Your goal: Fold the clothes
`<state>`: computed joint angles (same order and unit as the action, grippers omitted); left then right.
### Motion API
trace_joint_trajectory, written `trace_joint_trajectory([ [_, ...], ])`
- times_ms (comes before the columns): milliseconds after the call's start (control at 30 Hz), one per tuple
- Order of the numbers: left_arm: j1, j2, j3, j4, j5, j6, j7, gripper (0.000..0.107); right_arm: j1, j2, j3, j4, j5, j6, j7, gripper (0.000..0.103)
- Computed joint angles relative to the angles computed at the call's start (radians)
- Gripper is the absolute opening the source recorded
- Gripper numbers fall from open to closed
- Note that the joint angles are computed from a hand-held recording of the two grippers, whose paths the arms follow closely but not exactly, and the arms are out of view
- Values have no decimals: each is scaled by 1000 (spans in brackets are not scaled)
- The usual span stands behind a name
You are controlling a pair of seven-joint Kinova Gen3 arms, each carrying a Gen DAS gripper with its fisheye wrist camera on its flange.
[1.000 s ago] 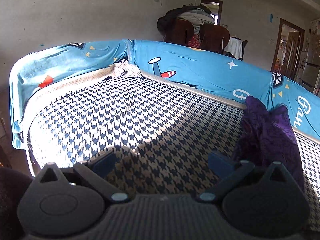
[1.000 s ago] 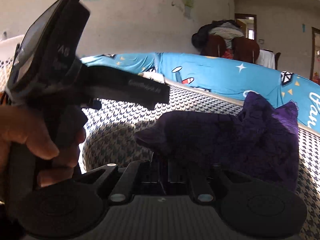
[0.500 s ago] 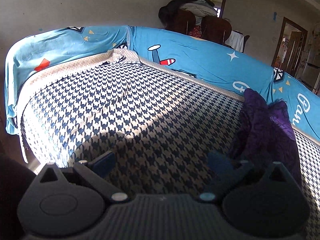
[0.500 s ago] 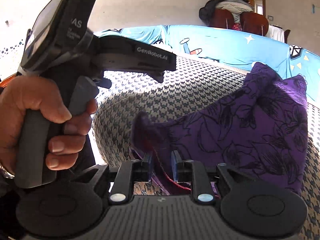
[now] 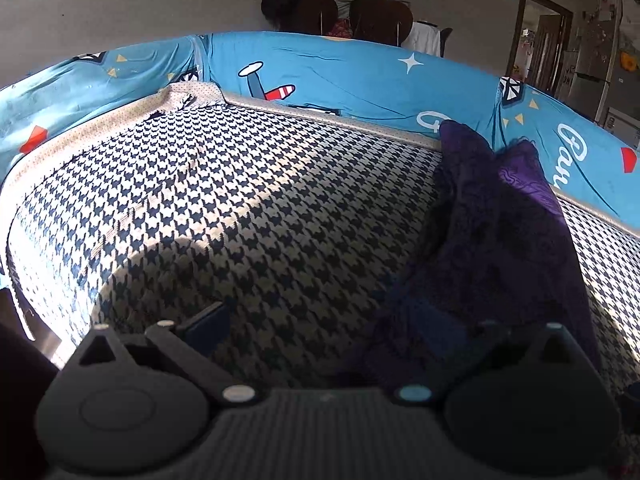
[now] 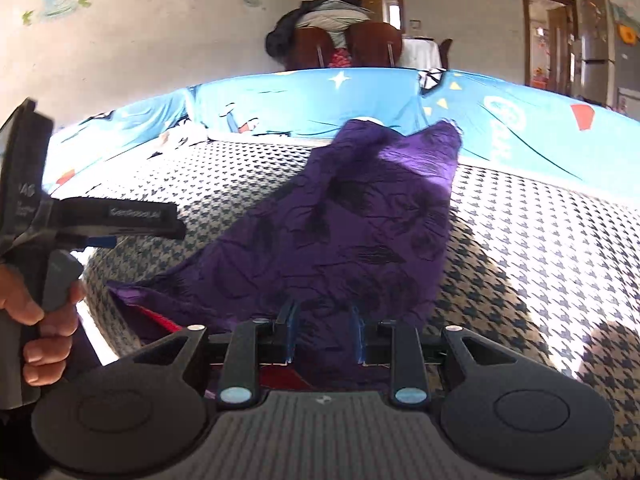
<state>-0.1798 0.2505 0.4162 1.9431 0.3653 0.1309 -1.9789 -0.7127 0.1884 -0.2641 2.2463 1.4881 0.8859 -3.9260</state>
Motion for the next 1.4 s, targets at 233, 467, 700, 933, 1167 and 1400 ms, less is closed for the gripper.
trace_joint_trajectory([
  [233, 50, 9, -37, -3, -25, 21, -11, 103, 73, -85, 17, 86, -5, -126, -163, 28],
  [467, 94, 12, -80, -9, -46, 35, 2, 103, 87, -70, 5, 60, -55, -187, -59, 28],
  [700, 100, 15, -88, -15, -46, 50, -2, 103, 32, -90, -14, 83, -105, -150, -58, 28],
  [933, 108, 15, -99, -15, -40, 53, -4, 103, -38, -128, -65, 91, -218, -56, -13, 28],
  [1167, 127, 12, -116, -10, -55, 45, 6, 103, -59, -99, -58, 54, -272, -80, 124, 29],
  [1400, 115, 14, -97, -7, -58, 44, -6, 103, -72, -71, -37, 72, -175, -71, -61, 38],
])
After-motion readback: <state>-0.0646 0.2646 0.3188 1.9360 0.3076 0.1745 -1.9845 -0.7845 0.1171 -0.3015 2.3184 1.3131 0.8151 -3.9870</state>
